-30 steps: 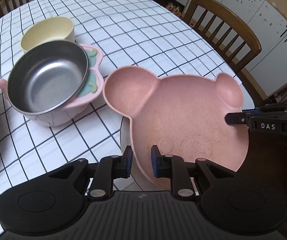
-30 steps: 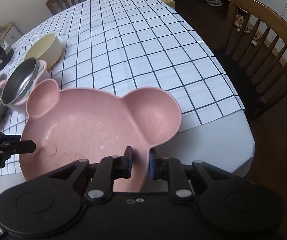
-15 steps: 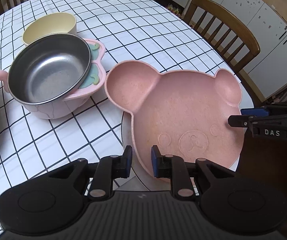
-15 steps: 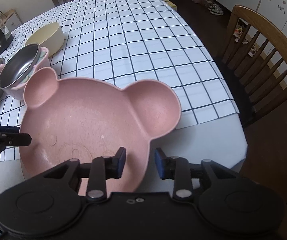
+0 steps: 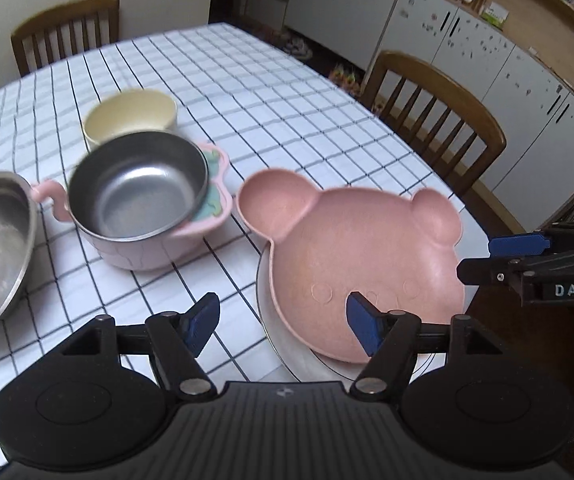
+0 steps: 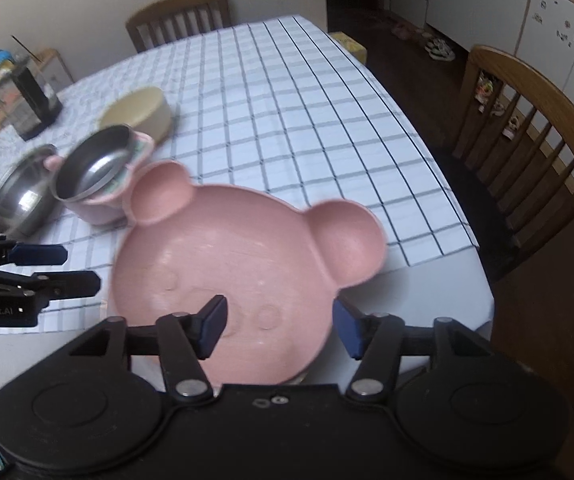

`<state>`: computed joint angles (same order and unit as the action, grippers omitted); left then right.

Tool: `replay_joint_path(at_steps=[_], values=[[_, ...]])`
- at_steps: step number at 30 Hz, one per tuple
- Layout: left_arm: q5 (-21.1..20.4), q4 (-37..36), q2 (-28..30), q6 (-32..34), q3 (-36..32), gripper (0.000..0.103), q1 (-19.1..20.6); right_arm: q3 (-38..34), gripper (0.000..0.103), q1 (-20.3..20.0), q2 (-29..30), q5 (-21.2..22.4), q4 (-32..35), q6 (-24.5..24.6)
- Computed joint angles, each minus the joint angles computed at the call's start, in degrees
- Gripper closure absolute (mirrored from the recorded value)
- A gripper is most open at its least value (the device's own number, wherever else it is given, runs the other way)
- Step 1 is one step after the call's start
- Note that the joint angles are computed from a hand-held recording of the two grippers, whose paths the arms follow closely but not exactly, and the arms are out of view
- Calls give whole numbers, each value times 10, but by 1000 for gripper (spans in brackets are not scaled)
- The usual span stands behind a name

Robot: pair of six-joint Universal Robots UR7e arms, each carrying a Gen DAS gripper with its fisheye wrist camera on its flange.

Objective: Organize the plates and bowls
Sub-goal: 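Reach both grippers to the large steel bowl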

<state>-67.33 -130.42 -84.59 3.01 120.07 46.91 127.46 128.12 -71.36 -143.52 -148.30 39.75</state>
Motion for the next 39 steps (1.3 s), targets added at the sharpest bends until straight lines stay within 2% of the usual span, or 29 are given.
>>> replay_joint_path(at_steps=[4,6,8,10,13,15,18,20,23,24,30,36,39], values=[[6,-5,-15,-9,-1,33,-5,-11,37,20,12,0,-27,-20],[9,-10,-23,-12,0,31,-7,-17,29,30,19,0,-45,-32],[16,-20,-33,-11,4,26,-11,-24,25,37,29,1,-70,-51],[24,-29,-42,-12,6,26,-13,-34,22,43,40,1,-86,-68],[30,-36,-49,-20,2,26,-11,-51,18,49,56,8,-115,-103],[43,-52,-55,-25,5,25,-11,-60,9,50,68,15,-142,-130],[60,-69,-61,-39,3,23,-5,-78,3,52,91,17,-183,-175],[75,-75,-60,-52,-3,20,1,-93,3,49,104,25,-194,-198],[95,-76,-57,-68,-15,2,12,-119,3,41,123,41,-207,-232],[99,-79,-56,-72,-18,0,16,-129,3,37,131,46,-211,-245],[146,-92,-41,-80,-51,0,43,-198,2,14,180,86,-215,-316],[223,-109,-8,-82,-89,0,77,-294,3,-19,240,134,-171,-360],[245,-110,8,-85,-109,0,99,-347,3,-33,277,150,-144,-380]])
